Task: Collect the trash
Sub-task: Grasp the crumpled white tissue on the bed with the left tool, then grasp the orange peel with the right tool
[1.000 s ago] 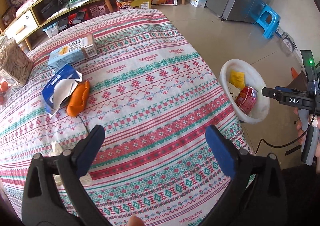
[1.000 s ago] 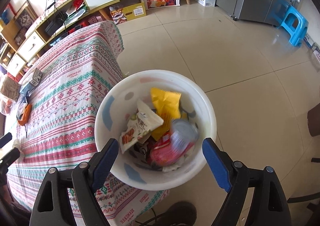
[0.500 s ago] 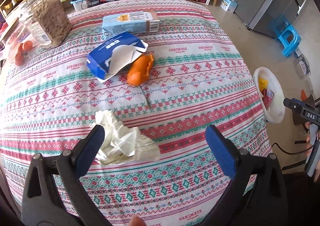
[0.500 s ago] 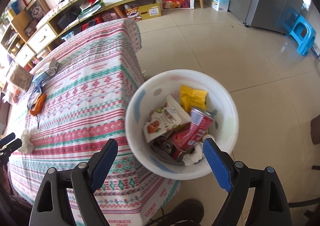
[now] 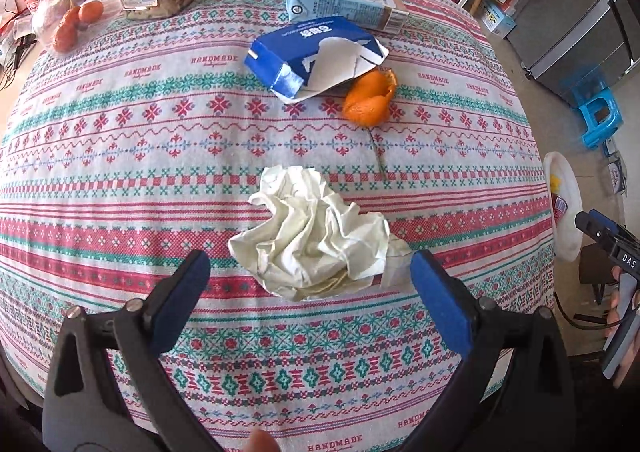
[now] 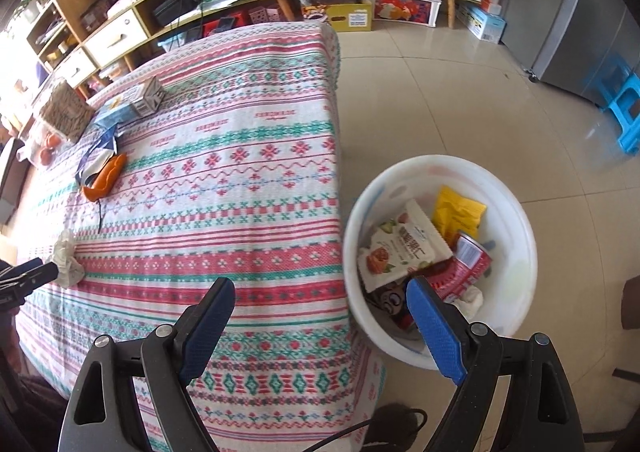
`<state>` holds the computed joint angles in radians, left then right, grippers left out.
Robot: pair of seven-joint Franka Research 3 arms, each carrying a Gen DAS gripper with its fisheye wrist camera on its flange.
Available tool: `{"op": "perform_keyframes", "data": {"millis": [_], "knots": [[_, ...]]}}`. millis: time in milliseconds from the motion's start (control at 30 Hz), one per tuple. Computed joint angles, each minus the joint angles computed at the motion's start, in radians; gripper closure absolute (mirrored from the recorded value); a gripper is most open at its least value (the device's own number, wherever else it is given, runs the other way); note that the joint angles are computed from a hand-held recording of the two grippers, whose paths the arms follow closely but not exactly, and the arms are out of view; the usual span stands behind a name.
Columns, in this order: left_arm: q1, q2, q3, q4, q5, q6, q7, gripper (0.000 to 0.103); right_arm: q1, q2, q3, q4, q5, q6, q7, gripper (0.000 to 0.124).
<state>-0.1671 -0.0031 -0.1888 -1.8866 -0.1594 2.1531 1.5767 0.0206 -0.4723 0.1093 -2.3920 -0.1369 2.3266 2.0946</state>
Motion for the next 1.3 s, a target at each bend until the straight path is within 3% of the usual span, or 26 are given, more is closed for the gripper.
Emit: {"op": "perform_keyframes", "data": {"millis": [133,400,467,833,1300], "knots": [[0.004,0.002,0.002,-0.008,-0.028,-0.002,-0.002,0.011,0.010,0.020,0.007,0.017,-0.001,0.001,0.000,0.035],[0.007,-0.021,0.006,-0.049,-0.075,0.064,0.048,0.053,0.026,0.048,0.012,0.043,-0.010,0.005,0.005,0.035],[0.009,-0.012,0.009,-0.032,-0.069,0.064,0.057,0.057,0.031,0.059,0.014,0.055,-0.013,0.006,0.009,0.035],[0.029,-0.059,0.032,-0.030,-0.044,0.164,0.076,0.059,0.096,0.204,0.030,0.191,-0.030,0.036,0.042,0.035],[0.065,-0.067,0.058,-0.049,-0.017,0.183,0.062,0.059,0.260,0.526,-0.008,0.497,-0.092,0.049,0.107,0.035]]}}
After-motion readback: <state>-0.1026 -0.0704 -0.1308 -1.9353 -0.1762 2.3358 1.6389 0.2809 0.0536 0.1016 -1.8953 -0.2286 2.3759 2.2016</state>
